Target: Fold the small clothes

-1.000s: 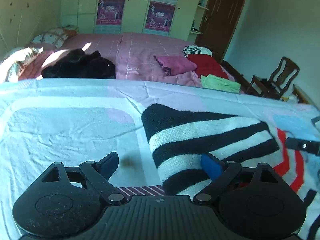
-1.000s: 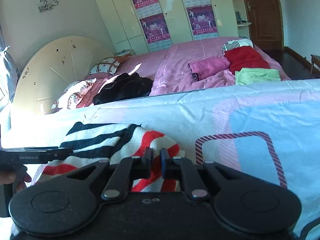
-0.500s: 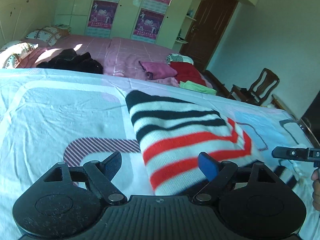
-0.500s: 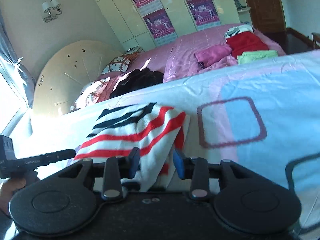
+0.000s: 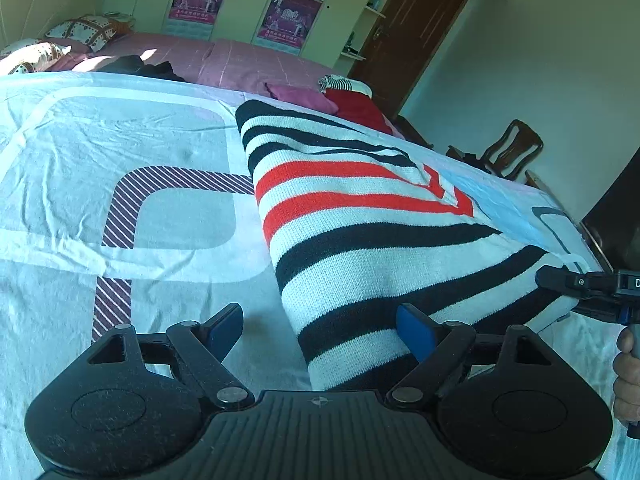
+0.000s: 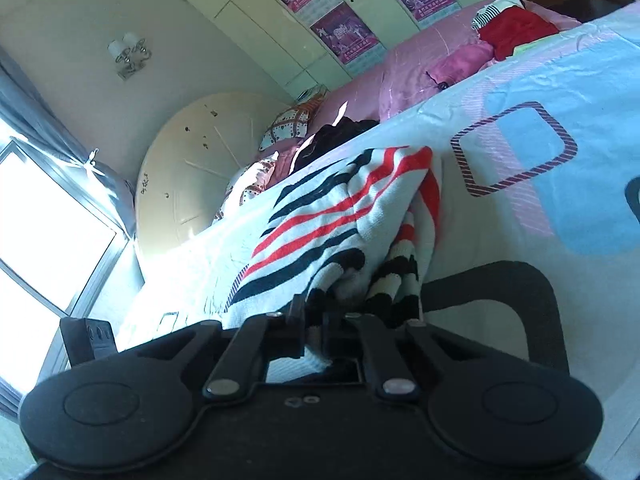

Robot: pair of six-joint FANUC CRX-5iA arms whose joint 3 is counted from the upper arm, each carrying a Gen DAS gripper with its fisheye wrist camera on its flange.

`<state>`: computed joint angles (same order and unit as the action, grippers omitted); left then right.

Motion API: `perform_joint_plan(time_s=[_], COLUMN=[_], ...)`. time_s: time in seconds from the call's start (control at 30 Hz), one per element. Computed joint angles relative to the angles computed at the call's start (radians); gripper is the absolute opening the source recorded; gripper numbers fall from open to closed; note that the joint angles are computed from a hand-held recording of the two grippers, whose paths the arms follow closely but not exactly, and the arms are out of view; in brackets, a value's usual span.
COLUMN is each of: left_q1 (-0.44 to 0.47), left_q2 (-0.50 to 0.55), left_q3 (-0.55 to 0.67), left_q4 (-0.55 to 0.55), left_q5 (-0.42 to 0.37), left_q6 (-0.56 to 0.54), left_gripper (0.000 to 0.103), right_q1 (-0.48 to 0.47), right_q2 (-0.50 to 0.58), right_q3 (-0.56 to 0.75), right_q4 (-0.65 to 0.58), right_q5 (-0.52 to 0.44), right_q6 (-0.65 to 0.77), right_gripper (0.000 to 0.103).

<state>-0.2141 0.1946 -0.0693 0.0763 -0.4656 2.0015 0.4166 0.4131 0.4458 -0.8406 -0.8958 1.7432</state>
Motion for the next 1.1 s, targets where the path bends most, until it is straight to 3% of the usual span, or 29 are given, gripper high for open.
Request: perform_joint_plan(time_s=[0.17, 0.4, 0.47, 0.63, 0.8, 0.93, 0.97, 1.1], left_q1=[0.006, -0.008, -0.011, -0.031, -0.031, -0.027, -0.025, -0.019], left_q2=[-0.017, -0.028, -0.032, -0.038, -0.036, -0.039, -0.039, -0.045], left_q3=[-0.056, -0.051, -0.037, 0.02, 0.021, 0.006, 0.0, -0.026], left_q4=[0.042, -0.041, -0.072, -0.175, -0.174, -0.158, -0.148, -0.12], left_q5=[0.049, 0.039, 0.01, -0.063, -0.066, -0.05, -0.043, -0.019], left_q6=[-0.036, 0.023, 0.049, 0.113, 0.114, 0.113, 0.105, 0.088], left_gripper=[0.084, 0.084, 0.084, 0.084, 0.084, 0.084, 0.084, 0.084], right_q1=[-0.009, -0.069, -0.055, -0.028, 0.028, 0.054, 0.06, 0.046], right_q2=[-0.006, 0.011, 0.004, -0.032, -0.038, -0.016, -0.008, -0.006], right_q3=[-0.072, -0.134, -0.129, -0.113, -0.1, -0.094, -0.093, -0.114], right_q4=[-0.021, -0.202, -0.164, -0.084, 0.044, 0.116, 0.142, 0.099], right_q5=[0.051, 0.08, 0.085, 0.097, 0.18, 0.18, 0.174, 0.178], right_q6=[-0.004, 0.067, 0.036, 0.014, -0.02, -0.04, -0.064, -0.044], right_gripper=[0.008, 0.004, 0.005, 0.024, 0.024, 0.024, 0.02, 0.014])
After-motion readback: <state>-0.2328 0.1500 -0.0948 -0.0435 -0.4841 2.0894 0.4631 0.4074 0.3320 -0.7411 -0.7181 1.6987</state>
